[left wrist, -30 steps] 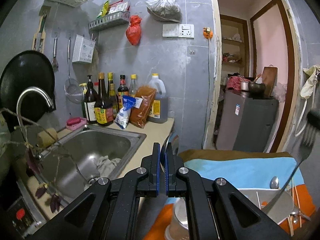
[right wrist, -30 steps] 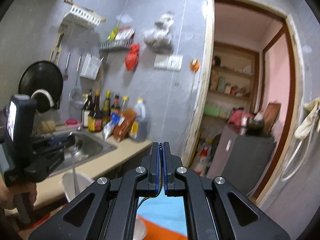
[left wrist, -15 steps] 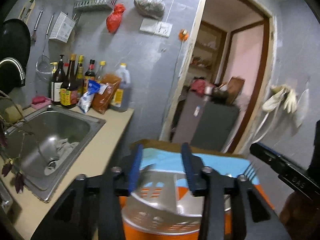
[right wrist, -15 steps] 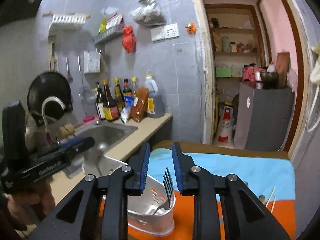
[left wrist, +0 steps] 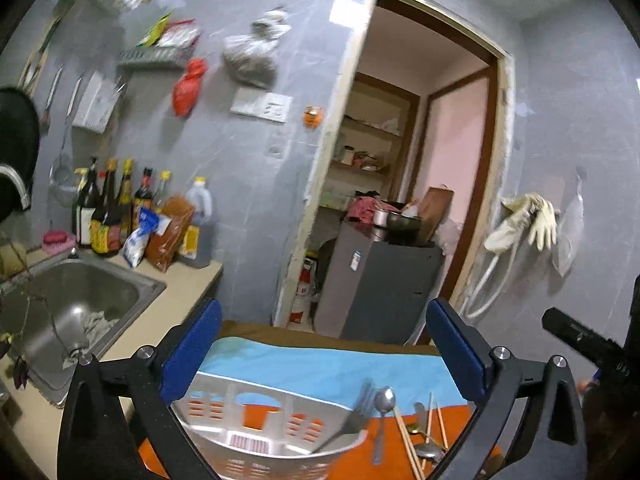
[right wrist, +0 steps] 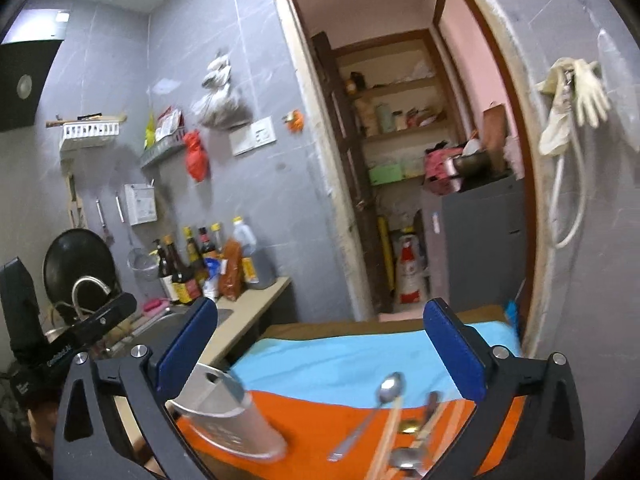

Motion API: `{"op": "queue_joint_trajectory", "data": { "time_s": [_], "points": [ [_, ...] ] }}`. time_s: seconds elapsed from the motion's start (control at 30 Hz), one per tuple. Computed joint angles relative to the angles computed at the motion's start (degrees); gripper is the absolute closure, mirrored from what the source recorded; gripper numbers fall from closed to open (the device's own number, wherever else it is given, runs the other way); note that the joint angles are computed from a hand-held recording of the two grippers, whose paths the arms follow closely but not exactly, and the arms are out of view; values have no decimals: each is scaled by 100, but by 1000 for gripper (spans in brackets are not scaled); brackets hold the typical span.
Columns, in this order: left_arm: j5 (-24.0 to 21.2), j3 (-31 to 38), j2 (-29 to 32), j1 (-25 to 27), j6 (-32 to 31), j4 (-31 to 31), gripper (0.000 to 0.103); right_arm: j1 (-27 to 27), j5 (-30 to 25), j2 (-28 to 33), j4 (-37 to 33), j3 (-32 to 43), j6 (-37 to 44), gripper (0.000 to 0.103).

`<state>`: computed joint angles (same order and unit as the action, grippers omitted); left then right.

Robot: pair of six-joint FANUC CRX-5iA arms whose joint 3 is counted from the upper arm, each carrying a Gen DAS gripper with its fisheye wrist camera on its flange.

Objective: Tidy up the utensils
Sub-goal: 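Open both tools over the white basket to drop the utensils, then grasp another silver spoon with the left tool while the right tool grasps a chopstick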

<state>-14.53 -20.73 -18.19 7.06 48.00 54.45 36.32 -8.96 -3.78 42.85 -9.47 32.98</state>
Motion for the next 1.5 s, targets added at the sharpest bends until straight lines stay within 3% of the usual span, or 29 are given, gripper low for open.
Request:
{"op": "queue_joint_trajectory", "data": {
  "time_s": [0.1,0.27,0.6,0.77,0.83,0.93,1.1,1.17,1.27,1.5],
  "points": [
    [300,-20,32,-409,-127,-129,3,-182,36,-222,72,-217,124,0],
    [559,-47,218,-1024,-630,55,3,-397,-112,-553,-427,-457,825,0],
    [-534,1079,1095,-1362,2173,-2990,3,-952,-964,-436,-1919,-318,1943,0],
    [-1188,1743,1562,-1520,3527,-4398,3,-1240,-1530,-90,-3588,309,3405,1],
    [-1554,2166,1823,-1621,4248,-5083,3,-1319,-1756,37,-4139,524,3942,8],
    [-1864,2534,2085,-1727,4764,-5659,6,-1411,-2044,252,-4677,796,4466,23],
    [-2305,3023,2595,-1698,4799,-5793,33,-1540,-2534,664,-5300,1258,4859,44],
    [-2612,3277,2837,-1653,4724,-5757,48,-1553,-2730,826,-5457,1428,4971,53],
    [-3027,3623,3179,-1553,4603,-5648,58,-1573,-3044,1071,-5728,1725,5171,59],
    [-3470,3980,3700,-1286,4223,-5179,60,-1504,-3555,1554,-5993,2260,5306,70]
  ]
}}
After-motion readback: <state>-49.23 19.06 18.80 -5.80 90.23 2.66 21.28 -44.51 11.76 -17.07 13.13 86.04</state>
